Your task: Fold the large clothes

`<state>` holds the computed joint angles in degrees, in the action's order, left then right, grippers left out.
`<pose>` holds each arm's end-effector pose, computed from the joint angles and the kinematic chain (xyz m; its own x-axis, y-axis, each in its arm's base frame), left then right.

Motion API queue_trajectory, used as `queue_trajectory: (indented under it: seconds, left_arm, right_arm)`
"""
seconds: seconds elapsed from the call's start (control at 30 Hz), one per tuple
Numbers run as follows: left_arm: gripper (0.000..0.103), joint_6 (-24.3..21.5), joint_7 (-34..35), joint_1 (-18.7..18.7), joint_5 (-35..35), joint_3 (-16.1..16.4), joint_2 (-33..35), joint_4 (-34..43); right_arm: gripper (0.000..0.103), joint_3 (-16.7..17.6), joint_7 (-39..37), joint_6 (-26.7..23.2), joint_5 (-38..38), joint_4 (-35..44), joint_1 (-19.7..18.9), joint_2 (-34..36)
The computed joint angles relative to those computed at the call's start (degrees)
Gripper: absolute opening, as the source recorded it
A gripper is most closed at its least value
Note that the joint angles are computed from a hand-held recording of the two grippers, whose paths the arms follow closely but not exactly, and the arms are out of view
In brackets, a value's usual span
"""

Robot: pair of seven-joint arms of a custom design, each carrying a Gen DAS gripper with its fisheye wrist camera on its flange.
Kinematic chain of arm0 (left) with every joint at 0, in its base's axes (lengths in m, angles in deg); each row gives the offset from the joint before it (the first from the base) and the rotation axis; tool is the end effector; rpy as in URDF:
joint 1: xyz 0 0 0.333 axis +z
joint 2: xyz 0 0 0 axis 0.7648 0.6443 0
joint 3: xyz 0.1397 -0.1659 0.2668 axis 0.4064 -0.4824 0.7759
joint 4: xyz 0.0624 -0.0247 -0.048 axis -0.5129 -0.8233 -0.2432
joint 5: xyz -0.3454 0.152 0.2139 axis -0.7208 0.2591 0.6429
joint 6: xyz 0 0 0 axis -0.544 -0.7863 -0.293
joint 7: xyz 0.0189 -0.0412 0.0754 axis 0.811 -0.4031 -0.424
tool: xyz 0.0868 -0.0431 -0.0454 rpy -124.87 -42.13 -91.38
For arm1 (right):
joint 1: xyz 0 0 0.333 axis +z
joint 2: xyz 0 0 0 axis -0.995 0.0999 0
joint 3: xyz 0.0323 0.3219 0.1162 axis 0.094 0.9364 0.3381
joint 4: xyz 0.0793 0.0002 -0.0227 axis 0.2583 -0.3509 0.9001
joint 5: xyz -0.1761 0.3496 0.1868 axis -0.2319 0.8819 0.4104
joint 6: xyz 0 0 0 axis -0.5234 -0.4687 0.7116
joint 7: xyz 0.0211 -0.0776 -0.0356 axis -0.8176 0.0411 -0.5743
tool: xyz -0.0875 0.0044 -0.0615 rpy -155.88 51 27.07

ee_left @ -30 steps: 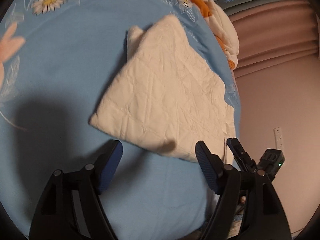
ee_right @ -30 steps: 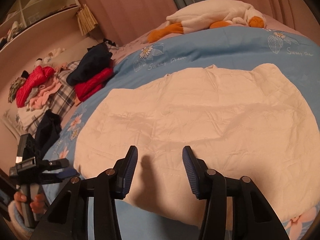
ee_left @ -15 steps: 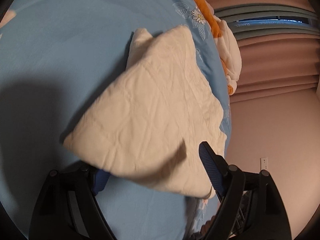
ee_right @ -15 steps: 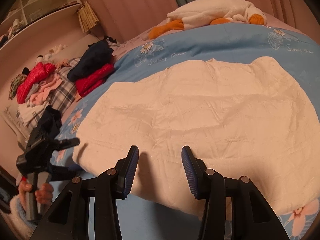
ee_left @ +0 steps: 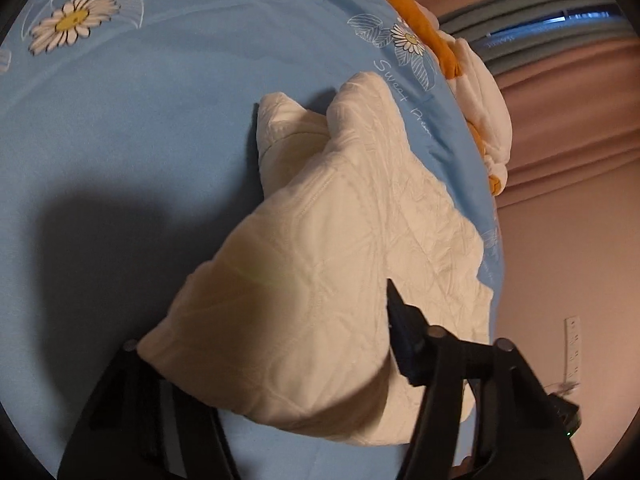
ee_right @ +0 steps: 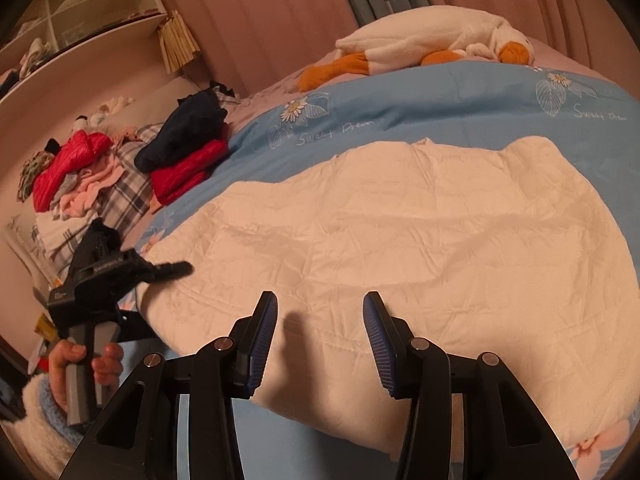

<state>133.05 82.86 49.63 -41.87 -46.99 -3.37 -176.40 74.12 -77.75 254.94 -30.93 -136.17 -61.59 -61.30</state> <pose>0.7336 -0.2565 0.3342 -0.0767 -0.7102 0.6998 -0.9559 -0.1472 -0.2541 0.5606 0.3092 0.4148 -0.1518 -0.9329 -0.3266 -0.5905 0.3505 -0.7269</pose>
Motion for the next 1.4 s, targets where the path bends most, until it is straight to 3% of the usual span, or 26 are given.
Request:
queue_trajectory:
  seconds: [0.07, 0.23, 0.33, 0.43, 0.6, 0.67, 0.73, 0.8, 0.9, 0.97, 1.03, 1.1, 1.27, 1.4]
  left_arm:
    - [0.044, 0.53, 0.52, -0.7, 1.47, 0.47, -0.19, 0.44]
    - [0.033, 4.67, 2.99, -3.77, 9.15, 2.06, -2.8, -0.54]
    - [0.032, 8.43, 6.53, -3.49, 10.43, 0.74, -5.29, -3.45]
    - [0.032, 10.06, 7.68, -4.27, 12.53, 0.72, -6.63, -4.31]
    - [0.032, 12.16, 10.41, -4.43, 14.55, -0.02, -7.93, -5.13]
    - [0.032, 12.86, 11.08, -5.07, 15.67, 0.0, -7.64, -4.25]
    - [0.032, 13.93, 12.75, -4.88, 16.14, -0.66, -8.08, -4.73]
    - [0.032, 14.82, 11.92, -6.58, 18.23, 0.31, -7.76, -3.83]
    - [0.032, 15.91, 13.64, -5.78, 18.53, -1.27, -7.78, -3.98]
    - [0.032, 16.73, 15.91, -4.58, 17.93, -2.91, -8.12, -4.69]
    - [0.032, 17.4, 18.51, -3.47, 17.24, -4.46, -8.44, -5.34]
    - [0.032, 17.98, 21.85, -2.0, 15.71, -6.54, -8.68, -6.02]
    - [0.032, 18.21, 23.64, -2.72, 15.02, -6.45, -9.15, -6.03]
    - [0.032, 18.68, 25.93, -2.48, 13.56, -7.26, -9.83, -6.61]
  right_arm:
    - [0.033, 0.31, -4.69, -0.06, 3.73, 0.87, -0.12, 1.53]
    - [0.029, -0.85, -10.12, 0.54, 11.21, 2.2, 0.82, 5.23]
    - [0.029, -4.38, -3.49, 4.08, 7.09, 1.91, 2.85, 5.63]
    - [0.028, -5.5, 0.16, 6.58, 4.85, 1.24, 3.07, 5.17]
    - [0.028, -4.41, -4.04, 8.15, 9.44, -0.07, 1.67, 3.77]
    - [0.028, -6.81, 1.93, 9.66, 3.24, 0.34, 3.22, 3.09]
    - [0.028, -6.82, 4.61, 7.57, -0.8, 0.85, 2.81, 1.58]
    - [0.028, -5.45, 2.36, 5.43, 0.98, 1.31, 1.19, 1.25]
    - [0.028, -5.03, -2.92, 6.73, 7.0, 3.7, -1.38, 3.29]
    - [0.028, -2.59, -13.52, 5.67, 18.31, 5.24, -4.21, 5.71]
    - [0.028, 2.84, -29.34, 1.81, 34.15, 7.66, -8.74, 9.07]
    - [0.025, 5.87, -37.45, -1.71, 42.54, 9.78, -10.93, 11.5]
    - [0.025, 2.51, -39.59, -2.36, 44.64, 9.35, -7.3, 10.56]
    - [0.025, -5.89, -29.63, 2.59, 35.64, 3.44, 0.7, 4.89]
